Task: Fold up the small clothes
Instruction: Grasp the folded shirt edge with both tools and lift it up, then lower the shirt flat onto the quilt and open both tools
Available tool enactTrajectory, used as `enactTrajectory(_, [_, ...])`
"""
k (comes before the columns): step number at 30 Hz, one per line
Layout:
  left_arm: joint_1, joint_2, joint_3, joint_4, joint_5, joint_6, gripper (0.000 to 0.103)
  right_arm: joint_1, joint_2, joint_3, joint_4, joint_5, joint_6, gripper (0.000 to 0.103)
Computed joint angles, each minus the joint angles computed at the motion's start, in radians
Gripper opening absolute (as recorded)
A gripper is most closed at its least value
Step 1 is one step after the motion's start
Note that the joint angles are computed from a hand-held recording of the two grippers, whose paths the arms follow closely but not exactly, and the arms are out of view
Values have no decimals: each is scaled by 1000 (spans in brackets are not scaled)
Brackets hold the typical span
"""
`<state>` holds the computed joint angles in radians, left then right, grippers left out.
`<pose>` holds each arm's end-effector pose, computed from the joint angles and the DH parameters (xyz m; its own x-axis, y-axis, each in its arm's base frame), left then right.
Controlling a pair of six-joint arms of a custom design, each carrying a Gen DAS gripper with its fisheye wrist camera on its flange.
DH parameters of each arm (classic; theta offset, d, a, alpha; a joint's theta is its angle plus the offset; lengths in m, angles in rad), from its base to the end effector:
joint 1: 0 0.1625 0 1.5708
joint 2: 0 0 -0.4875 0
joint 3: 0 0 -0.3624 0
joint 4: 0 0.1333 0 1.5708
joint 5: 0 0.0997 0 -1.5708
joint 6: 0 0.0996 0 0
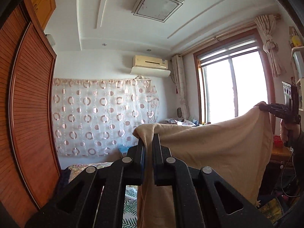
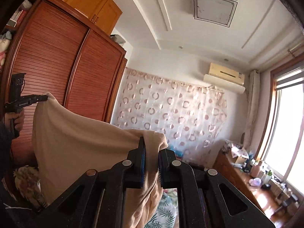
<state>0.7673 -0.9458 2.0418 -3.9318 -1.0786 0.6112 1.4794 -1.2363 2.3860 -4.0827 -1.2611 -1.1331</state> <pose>-0.2812 -0.5218 0.3042 -0.6423 0.3832 -0.6637 0.7147 -0.0133 -0.6993 0.1245 -0.4348 0.3701 -0.4307 -0.2758 0.8593 -0.8757 -0.1028 -0.4718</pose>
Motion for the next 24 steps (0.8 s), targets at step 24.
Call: enactTrajectory(24, [380, 479, -711, 500, 71, -69, 7, 50, 573, -813, 482, -479, 51, 11])
